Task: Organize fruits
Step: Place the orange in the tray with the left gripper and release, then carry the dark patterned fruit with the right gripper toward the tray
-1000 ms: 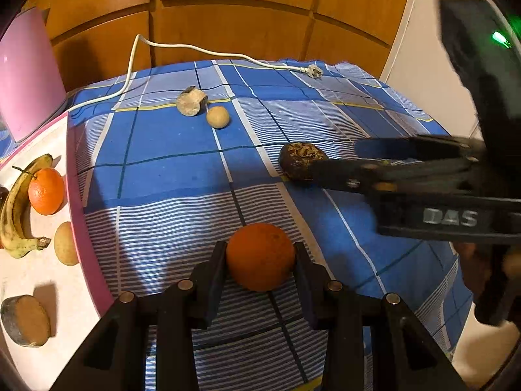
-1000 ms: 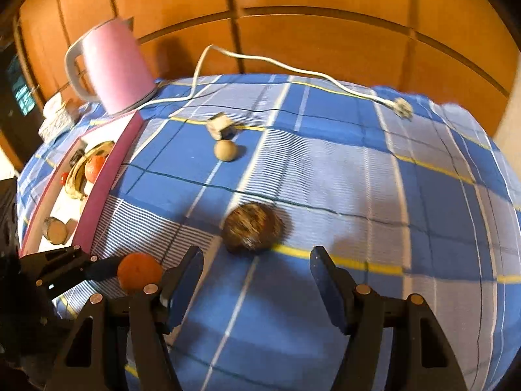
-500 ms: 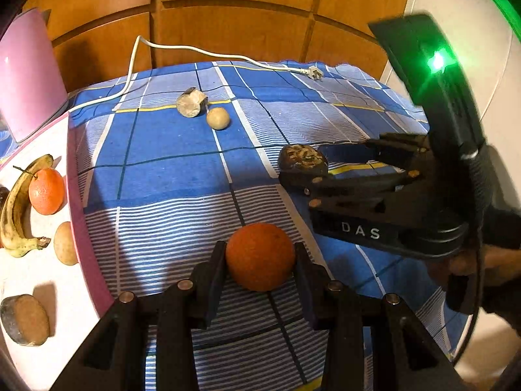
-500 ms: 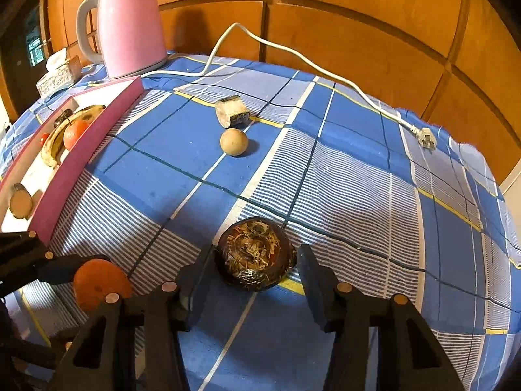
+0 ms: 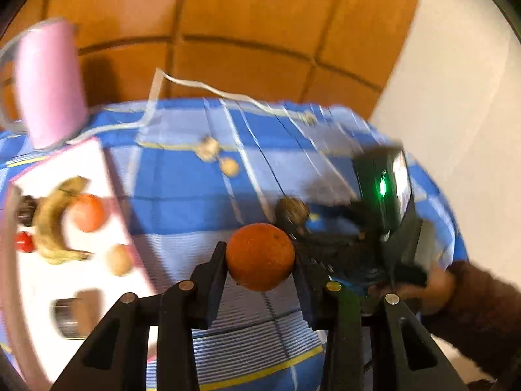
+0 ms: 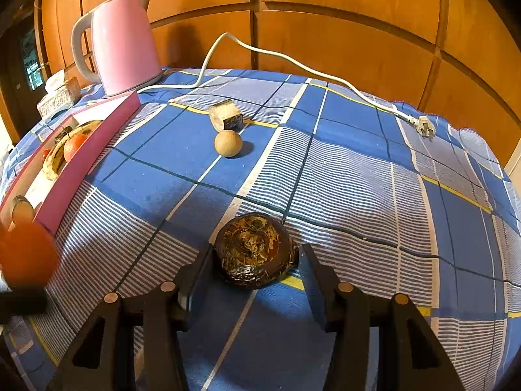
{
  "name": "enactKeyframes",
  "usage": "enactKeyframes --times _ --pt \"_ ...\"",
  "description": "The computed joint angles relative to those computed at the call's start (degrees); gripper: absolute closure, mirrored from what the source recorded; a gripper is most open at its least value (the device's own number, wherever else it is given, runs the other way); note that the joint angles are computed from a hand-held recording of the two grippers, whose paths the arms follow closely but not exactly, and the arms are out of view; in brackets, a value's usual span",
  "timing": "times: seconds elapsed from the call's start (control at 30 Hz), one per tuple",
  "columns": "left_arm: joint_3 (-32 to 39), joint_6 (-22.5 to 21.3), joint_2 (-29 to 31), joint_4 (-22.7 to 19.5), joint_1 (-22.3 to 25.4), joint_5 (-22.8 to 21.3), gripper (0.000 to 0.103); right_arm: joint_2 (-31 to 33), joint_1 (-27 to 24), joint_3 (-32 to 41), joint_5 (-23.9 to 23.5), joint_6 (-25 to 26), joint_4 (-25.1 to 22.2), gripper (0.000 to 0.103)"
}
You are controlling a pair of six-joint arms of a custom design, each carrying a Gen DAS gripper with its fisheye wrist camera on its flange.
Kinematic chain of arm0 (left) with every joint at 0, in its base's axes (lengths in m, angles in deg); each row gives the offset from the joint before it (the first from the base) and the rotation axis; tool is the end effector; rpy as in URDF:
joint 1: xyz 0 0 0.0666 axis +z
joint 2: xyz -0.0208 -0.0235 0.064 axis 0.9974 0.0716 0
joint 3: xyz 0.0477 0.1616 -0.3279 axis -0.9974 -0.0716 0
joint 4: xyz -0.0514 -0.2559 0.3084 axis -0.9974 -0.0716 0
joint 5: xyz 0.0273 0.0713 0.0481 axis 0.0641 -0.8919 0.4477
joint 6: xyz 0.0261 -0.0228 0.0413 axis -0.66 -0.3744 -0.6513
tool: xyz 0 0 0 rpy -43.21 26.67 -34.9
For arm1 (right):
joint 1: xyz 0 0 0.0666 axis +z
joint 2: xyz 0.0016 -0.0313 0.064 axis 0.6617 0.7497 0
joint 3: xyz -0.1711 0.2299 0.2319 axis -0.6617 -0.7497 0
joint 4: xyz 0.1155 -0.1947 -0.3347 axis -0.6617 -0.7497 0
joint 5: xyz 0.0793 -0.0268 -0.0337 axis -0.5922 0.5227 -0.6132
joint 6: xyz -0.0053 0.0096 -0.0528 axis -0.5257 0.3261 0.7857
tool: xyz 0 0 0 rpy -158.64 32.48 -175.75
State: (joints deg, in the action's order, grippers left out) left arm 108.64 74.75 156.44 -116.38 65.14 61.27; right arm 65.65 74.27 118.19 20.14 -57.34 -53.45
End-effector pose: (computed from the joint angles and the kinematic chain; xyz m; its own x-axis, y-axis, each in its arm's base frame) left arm 0.4686 -0.1899 0.4353 -0.7114 0.2283 -0.6647 0.5037 0.8252 -0.2556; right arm 0.4916 0.3064 0.3623 -0.7686 -0.1018 -0.6315 -0.1481 0.9888 0.0208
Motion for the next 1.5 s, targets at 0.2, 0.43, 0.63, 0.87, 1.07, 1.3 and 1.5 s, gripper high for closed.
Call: enactKeyframes --times 0.2,0.43,0.63,0.87,1.07,1.3,1.5 --pt "-0.7 5.13 -3.41 0.81 7.65 -3.9 0.064 -0.26 0.01 -0.55 -0.13 -0.28 0.7 0.05" --pt "-1.48 9.62 -1.63 -2.63 14.88 -9.37 0.064 -0.34 0.2 -0.73 0.43 -0.32 0.84 0.05" --pt "-1.76 9.61 0.41 -3.66 16.58 -10.6 0.063 -0.2 0.28 -0.53 0.72 -0.33 0.67 0.05" --pt "-1.66 9.84 2.09 -1.4 16.26 -14.61 0.049 -0.2 0.28 -0.55 0.79 -0.27 0.69 0.05" --pt "-2.8 10.96 0.97 -0.74 16.24 -17.41 0.048 -0.27 0.26 -0.72 0.84 -0.34 0.91 0.05" --pt "-4.5 12.02 -1.24 -0.34 14.31 -22.56 0.047 -0.31 0.37 -0.75 1.15 -0.53 0.93 0.05" --pt "-5.06 12.25 -2.54 -0.82 13.58 -22.51 0.045 -0.31 0.45 -0.71 1.45 -0.61 0.87 0.05"
